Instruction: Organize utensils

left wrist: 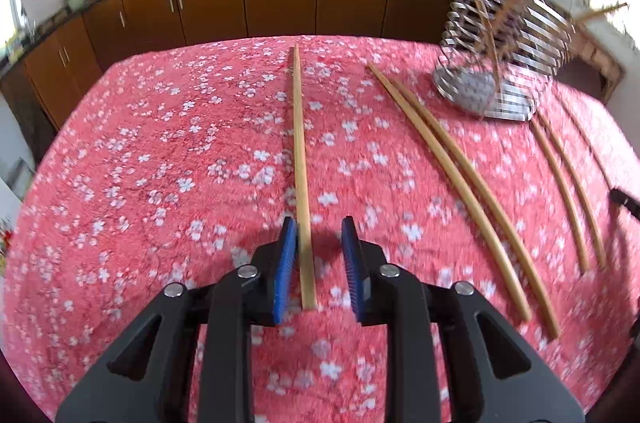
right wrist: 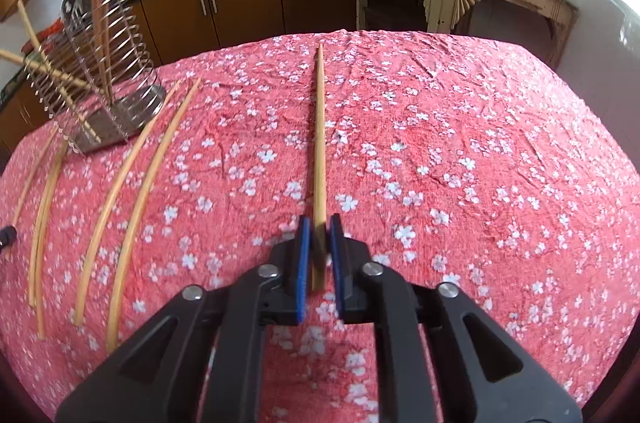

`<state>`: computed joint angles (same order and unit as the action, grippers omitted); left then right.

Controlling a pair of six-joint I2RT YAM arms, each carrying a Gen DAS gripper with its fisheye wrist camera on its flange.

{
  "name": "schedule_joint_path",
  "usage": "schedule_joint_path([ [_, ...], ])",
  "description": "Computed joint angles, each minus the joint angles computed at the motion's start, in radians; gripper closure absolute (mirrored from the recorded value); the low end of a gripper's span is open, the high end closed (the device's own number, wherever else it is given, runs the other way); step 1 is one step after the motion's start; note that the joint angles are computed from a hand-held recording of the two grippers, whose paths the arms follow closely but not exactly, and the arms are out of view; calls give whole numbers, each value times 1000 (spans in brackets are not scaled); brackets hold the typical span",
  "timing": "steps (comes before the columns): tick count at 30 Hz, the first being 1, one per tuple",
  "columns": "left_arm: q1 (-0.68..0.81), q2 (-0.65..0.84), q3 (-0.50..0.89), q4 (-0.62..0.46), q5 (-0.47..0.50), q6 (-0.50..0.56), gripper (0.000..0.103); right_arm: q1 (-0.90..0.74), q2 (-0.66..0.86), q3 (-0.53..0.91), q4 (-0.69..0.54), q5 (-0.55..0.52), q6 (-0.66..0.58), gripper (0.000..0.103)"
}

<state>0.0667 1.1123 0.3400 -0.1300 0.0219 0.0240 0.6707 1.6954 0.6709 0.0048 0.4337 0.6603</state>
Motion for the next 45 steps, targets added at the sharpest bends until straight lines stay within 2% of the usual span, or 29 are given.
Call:
schedule_joint_path([
  [8,-7,-114,-46,-69,6,-9,72,40,-42,-40,-19,17,19,81],
  [14,-31,-122,-50,-73,-22,-24,72,40,-45,-43,-20,17,20,81],
  [15,-30,-127,-52,-75,-24,-21,73,41,-46,-43,-20,18,21,84],
  [16,-34,-128,-53,-76,-37,-25,76,44,-48,-45,-22,21,27,92],
  [18,-40,-129,-55,-74,-58,-41,91,47,-50,-46,-23,21,31,94],
  [19,-33,-135,-57,-78,-52,-42,94,46,-52,-49,-20,19,31,95],
  [24,-15,-188,-77,-109,-41,-31,96,42,-94,-90,-2,14,40,95],
  [27,12,-258,-88,-158,-12,-17,96,78,-173,-133,-11,73,53,95],
  [31,72,-484,-72,-302,45,16,96,130,-336,-167,-82,172,55,95],
  [36,203,-691,24,-455,175,53,96,194,-546,-157,-183,306,22,95],
  [40,300,-687,125,-456,270,38,96,218,-626,-106,-211,370,-41,95],
  [41,275,-679,138,-440,245,14,96,222,-624,-89,-205,380,-55,95],
  [45,309,-634,215,-395,258,-10,96,218,-637,-34,-175,400,-128,95],
])
